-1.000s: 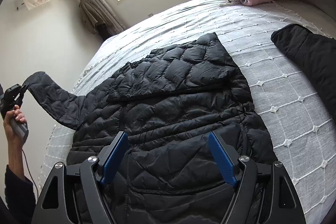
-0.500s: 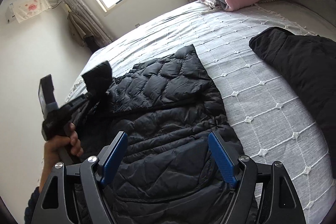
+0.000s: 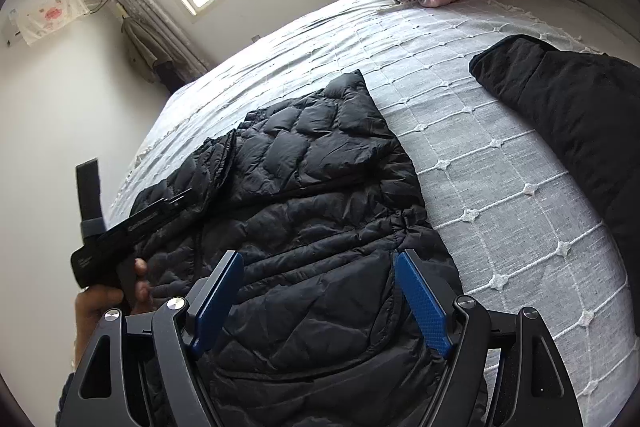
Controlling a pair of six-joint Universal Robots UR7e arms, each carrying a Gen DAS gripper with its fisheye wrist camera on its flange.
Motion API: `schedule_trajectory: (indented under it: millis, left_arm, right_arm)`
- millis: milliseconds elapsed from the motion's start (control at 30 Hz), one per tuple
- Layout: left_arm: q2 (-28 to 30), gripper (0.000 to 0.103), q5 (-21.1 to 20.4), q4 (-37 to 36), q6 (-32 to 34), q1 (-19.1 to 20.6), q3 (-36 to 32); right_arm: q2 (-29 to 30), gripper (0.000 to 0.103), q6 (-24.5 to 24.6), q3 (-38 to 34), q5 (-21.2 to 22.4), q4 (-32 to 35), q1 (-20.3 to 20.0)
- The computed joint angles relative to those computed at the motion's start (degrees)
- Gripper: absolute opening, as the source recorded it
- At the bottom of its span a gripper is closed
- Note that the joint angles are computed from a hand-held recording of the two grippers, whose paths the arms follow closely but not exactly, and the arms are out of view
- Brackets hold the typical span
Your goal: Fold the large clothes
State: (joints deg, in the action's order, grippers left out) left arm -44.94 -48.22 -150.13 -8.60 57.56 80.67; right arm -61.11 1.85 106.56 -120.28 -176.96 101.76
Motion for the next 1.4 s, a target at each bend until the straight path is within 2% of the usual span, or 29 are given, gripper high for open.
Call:
schedule_trajectory:
  millis: [67, 133, 233, 400, 533, 633, 700, 767, 833, 867, 1000, 1100, 1167, 1267, 1333, 1367, 1400]
  left_arm:
    - [-2.86, 0.065, 4.14, 0.89, -3.83, -1.0, 3.87]
    - [-7.3, 0.065, 10.24, 0.68, -8.56, -2.63, 10.14]
    - [-13.62, 0.076, 15.73, -1.32, -10.8, -4.68, 18.28]
    - [-24.47, 0.081, 24.43, 5.01, -24.11, -6.98, 27.77]
    - [-32.68, 0.081, 24.96, 10.16, -31.64, -6.06, 34.86]
    - [-38.07, 0.081, 22.01, 11.25, -35.06, -4.71, 39.18]
    - [-41.03, 0.081, 20.77, 10.79, -35.13, -4.66, 41.38]
    - [-43.53, 0.081, 23.04, 9.72, -34.33, -5.47, 44.05]
    - [-46.5, 0.081, 24.92, 14.29, -37.37, -5.83, 46.0]
    - [-47.9, 0.081, 24.48, 16.38, -38.8, -5.52, 46.58]
    - [-51.41, 0.081, 20.36, 18.72, -40.4, -4.33, 48.12]
    - [-53.44, 0.081, 20.58, 17.15, -37.5, -6.34, 50.65]
    - [-54.39, 0.081, 21.0, 19.56, -37.6, -7.42, 51.73]
    - [-55.22, 0.081, 18.31, 22.14, -37.79, -6.77, 52.09]
    - [-55.71, 0.074, 16.26, 21.18, -36.41, -6.07, 52.46]
    - [-55.88, 0.069, 15.89, 21.54, -36.53, -5.94, 52.58]
    - [-56.03, 0.068, 15.26, 21.64, -36.48, -5.69, 52.68]
  right_arm:
    - [0.01, 0.08, 0.79, -0.1, -0.31, 0.49, -0.15]
    - [-0.19, 0.08, 2.64, -0.13, 1.0, 1.53, -0.58]
    - [-0.52, 0.08, 3.28, -0.05, 3.19, 2.93, -0.74]
    - [0.89, 0.08, -0.49, 0.21, -2.6, -1.91, 1.66]
    - [0.28, 0.08, -1.18, 1.24, -2.87, -2.67, 2.05]
    - [-0.25, 0.08, -3.44, 2.34, -4.1, -4.77, 2.58]
    - [-0.47, 0.081, -4.27, 2.94, -5.32, -6.33, 2.68]
    - [-0.98, 0.081, -4.09, 3.39, -6.79, -6.39, 2.39]
    - [-1.88, 0.081, -3.28, 4.01, -7.98, -5.93, 1.96]
    - [-2.47, 0.081, -2.52, 4.58, -8.47, -6.04, 1.77]
    - [-4.97, 0.081, 0.21, 7.92, -7.47, -6.08, 1.37]
    - [-6.51, 0.081, 1.75, 11.72, -8.0, -4.32, 1.69]
    - [-7.56, 0.081, 2.04, 14.81, -8.06, -4.99, 1.94]
    - [-9.0, 0.081, 1.9, 19.82, -11.21, -8.06, 2.25]
    - [-10.25, 0.081, 3.69, 22.35, -14.05, -7.64, 1.87]
    - [-10.92, 0.081, 4.81, 23.02, -14.31, -6.72, 1.5]
    - [-11.87, 0.081, 5.82, 23.75, -13.45, -5.64, 0.87]
